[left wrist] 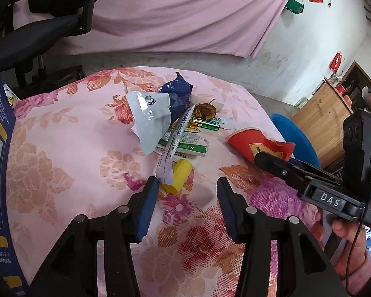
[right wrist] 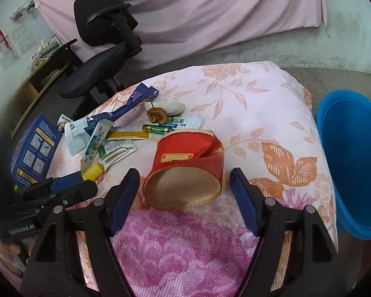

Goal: Collect trash
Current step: 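Grasp the yellow cap with the left tool while the right tool holds the red cup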

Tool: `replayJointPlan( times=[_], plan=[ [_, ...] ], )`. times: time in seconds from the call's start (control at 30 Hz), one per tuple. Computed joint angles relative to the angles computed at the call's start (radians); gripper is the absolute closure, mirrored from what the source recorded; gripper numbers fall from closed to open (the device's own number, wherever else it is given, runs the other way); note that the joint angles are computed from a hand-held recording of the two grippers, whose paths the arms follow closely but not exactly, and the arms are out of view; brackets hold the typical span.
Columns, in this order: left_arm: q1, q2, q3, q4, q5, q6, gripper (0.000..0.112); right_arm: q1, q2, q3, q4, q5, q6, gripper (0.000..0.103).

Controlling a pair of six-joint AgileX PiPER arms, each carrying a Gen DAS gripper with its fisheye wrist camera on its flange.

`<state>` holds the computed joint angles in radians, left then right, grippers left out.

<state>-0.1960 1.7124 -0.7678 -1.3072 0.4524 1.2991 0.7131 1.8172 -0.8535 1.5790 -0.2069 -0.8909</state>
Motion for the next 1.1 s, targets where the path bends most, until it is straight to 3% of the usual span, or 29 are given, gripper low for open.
replayJointPlan(
  times=[0.07,0.1,0.17,0.47,0.6,0.8,0.97,1.1],
  plan=[
    [-0.031,-0.012,0.008,0.024,-0.059,-0.03,0.081,0.003,-0.005,0.007,-0.035,-0.005,0.042,0.018],
    [-0.045,-0.014,0.009,0.044,-0.085,-0.054,0.09,0.005,-0.009,0.014,-0.067,-0.008,0.079,0.018],
    [-0.064,-0.018,0.013,0.079,-0.127,-0.099,0.098,0.011,-0.016,0.022,-0.103,-0.02,0.119,0.018],
    [-0.059,-0.098,0.098,0.056,-0.092,-0.067,0.098,0.058,-0.086,0.115,-0.295,-0.064,0.366,0.019],
    [-0.077,-0.174,0.172,0.064,-0.076,-0.074,0.098,0.121,-0.147,0.171,-0.253,-0.122,0.354,0.022],
    [-0.078,-0.232,0.235,0.07,-0.052,-0.098,0.098,0.24,-0.193,0.188,-0.064,-0.221,0.174,0.022],
    [-0.079,-0.253,0.254,0.065,-0.051,-0.09,0.097,0.315,-0.212,0.235,-0.084,-0.258,0.24,0.022],
    [-0.102,-0.252,0.25,0.07,-0.07,-0.095,0.091,0.34,-0.217,0.285,-0.151,-0.224,0.351,0.022]
  ],
)
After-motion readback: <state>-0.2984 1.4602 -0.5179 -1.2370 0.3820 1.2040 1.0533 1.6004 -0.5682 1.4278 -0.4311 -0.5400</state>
